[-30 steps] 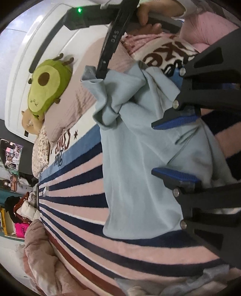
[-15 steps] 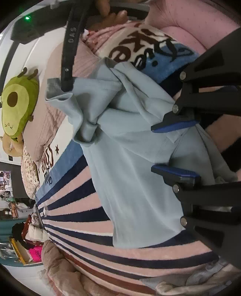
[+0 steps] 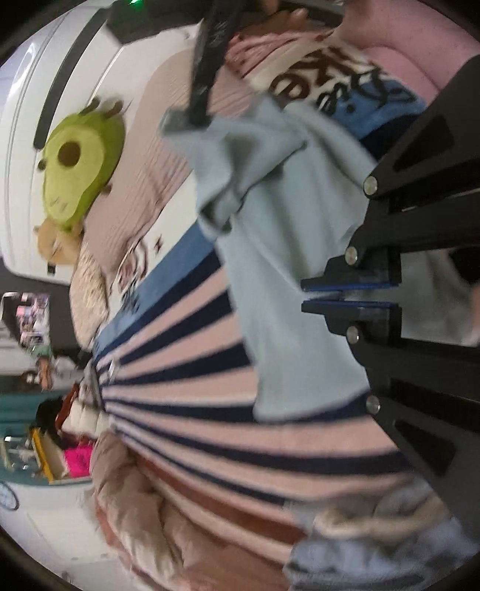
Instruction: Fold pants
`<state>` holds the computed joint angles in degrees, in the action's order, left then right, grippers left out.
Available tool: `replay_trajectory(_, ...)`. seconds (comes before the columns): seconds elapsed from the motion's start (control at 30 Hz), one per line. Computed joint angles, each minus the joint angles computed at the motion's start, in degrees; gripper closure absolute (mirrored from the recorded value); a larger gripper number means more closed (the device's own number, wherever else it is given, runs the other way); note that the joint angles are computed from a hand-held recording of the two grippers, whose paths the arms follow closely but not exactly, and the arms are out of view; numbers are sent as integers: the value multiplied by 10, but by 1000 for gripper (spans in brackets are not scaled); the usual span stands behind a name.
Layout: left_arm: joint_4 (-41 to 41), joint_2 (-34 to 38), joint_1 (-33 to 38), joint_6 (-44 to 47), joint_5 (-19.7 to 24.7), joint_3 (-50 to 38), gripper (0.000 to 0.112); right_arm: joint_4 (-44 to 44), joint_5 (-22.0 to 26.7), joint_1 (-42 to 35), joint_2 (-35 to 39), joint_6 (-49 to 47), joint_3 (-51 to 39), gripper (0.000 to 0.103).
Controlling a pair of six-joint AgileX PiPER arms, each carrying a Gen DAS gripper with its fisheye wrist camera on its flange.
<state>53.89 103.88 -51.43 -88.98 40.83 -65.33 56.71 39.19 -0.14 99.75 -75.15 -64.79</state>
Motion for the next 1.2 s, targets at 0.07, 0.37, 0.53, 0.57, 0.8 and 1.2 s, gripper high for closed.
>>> replay_trajectory(0.07, 3, -7, 10, 14, 17, 1, 110, 2, 13, 0, -1, -1, -1, 101)
replay_trajectory(0.37, -25, -9, 73, 81, 25, 9, 108, 1, 20, 23, -10, 2, 11, 98)
replay_trajectory(0.53, 18, -32, 66, 0, -17, 59, 61, -63, -24, 66, 8, 46, 13, 96)
replay_trajectory(0.57, 27, -47, 63, -18, -33, 77, 61, -68, -22, 66, 12, 50, 12, 92)
replay_trajectory(0.8, 93, -72, 0, -118, -74, 128, 45, -134, -45, 90, 17, 76, 20, 71)
replay_trajectory(1.2, 35, -10, -25, -81, -24, 79, 45, -268, -93, 110, 8, 165, 51, 68)
